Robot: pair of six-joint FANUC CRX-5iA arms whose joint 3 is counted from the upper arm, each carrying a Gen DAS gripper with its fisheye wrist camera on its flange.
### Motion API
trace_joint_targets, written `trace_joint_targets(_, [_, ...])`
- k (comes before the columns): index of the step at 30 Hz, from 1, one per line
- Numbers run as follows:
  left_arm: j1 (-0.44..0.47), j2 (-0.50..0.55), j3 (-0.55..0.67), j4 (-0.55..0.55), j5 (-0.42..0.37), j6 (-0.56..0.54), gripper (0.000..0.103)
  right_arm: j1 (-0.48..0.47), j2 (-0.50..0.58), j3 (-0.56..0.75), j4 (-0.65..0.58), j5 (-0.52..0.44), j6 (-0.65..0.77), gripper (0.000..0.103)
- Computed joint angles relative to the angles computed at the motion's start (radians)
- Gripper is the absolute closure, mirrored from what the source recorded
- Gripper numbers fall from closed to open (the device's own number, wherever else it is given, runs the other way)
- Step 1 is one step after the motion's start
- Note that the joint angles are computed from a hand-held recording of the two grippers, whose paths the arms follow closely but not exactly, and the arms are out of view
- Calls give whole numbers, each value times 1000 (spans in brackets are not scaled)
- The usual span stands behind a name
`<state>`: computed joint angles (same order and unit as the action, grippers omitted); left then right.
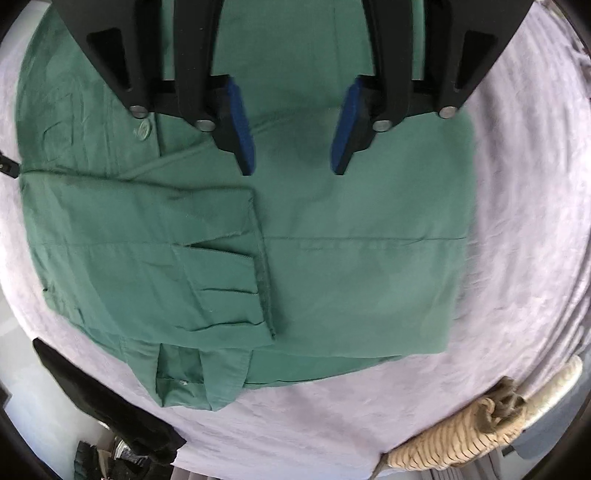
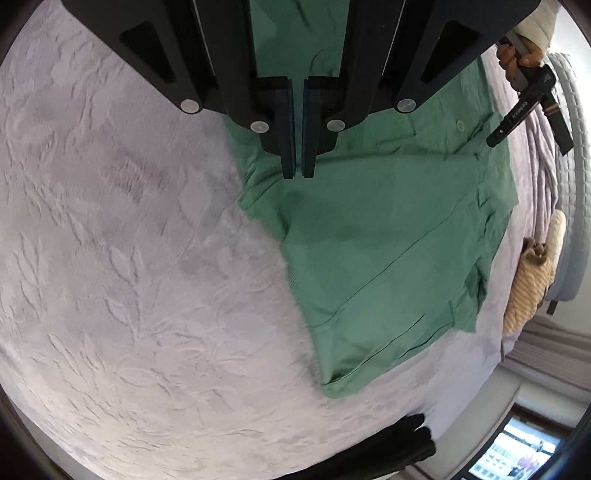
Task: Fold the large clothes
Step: 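Open both tools and withdraw them above the folded jacket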
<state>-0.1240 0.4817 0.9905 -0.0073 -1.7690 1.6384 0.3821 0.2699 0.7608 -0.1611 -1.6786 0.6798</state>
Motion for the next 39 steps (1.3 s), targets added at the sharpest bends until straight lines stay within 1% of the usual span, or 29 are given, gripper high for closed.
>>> trace_joint_targets(1, [-5, -10, -6, -15, -5, 3, 35, 4, 3, 11, -3, -11, 1, 99])
trace_joint_targets(2, [-6, -15, -5, -22, -14, 7, 32, 11, 10, 26, -5, -24, 2, 99])
trace_joint_targets(3, [-8, -25, -9, -33, -23, 15, 26, 17, 12, 35, -8, -34, 0, 99])
trace_joint_targets(4, [-8, -36, -18, -39, -25, 19, 23, 22, 14, 41, -12, -41, -1, 99])
trace_joint_targets(7, [-5, -70, -46, -47, -38, 31, 23, 35, 14, 53, -22, -59, -15, 99])
trace_joint_targets(8, [-2, -63, -30, -44, -49, 34, 23, 38, 13, 55, -25, -65, -21, 99])
trace_joint_targets(9, [4, -76, -43, -38, -55, 44, 18, 42, 12, 60, -28, -73, -26, 99])
trace_joint_targets(10, [3, -75, -37, -38, -66, 51, 1, 46, 13, 64, -29, -80, -29, 99])
trace_joint_targets(11, [1, -76, -33, -46, -74, 61, 0, 52, 13, 71, -29, -92, -33, 96])
trace_joint_targets(13, [4, -105, -57, -52, -83, 69, 0, 65, 16, 83, -20, -111, -41, 69])
trace_joint_targets(14, [11, -108, -61, -46, -86, 68, 0, 72, 14, 86, -16, -114, -46, 45])
trace_joint_targets(15, [15, -115, -66, -37, -94, 72, 0, 79, 9, 87, -12, -111, -49, 40])
trace_joint_targets(19, [16, -134, -67, -36, -135, 56, 0, 91, 17, 123, -20, -140, -58, 40])
trace_joint_targets(21, [16, -146, -68, -35, -165, 50, 0, 102, 25, 149, -17, -161, -53, 38])
trace_joint_targets(22, [18, -146, -65, -26, -179, 54, 0, 117, 30, 163, 1, -175, -47, 34])
trace_joint_targets(23, [24, -149, -69, -11, -191, 62, 0, 133, 38, 183, 24, -193, -34, 20])
trace_joint_targets(24, [30, -156, -79, 6, -198, 71, 0, 147, 43, 198, 41, -205, -19, 15])
trace_joint_targets(26, [33, -164, -90, 21, -206, 75, 0, 162, 47, 220, 42, -223, -8, 15])
trace_joint_targets(28, [29, -173, -97, 20, -217, 68, 0, 166, 43, 226, 30, -228, -16, 13])
trace_joint_targets(29, [28, -178, -100, 22, -222, 63, 0, 168, 36, 221, 20, -224, -22, 5])
trace_joint_targets(30, [28, -183, -102, 25, -228, 59, 0, 172, 26, 211, 17, -217, -30, 0])
trace_joint_targets(36, [27, -194, -90, 31, -250, 57, 0, 182, -11, 172, -31, -207, -83, 0])
trace_joint_targets(39, [10, -194, -69, 0, -262, 51, 0, 173, -27, 150, -65, -200, -103, 0])
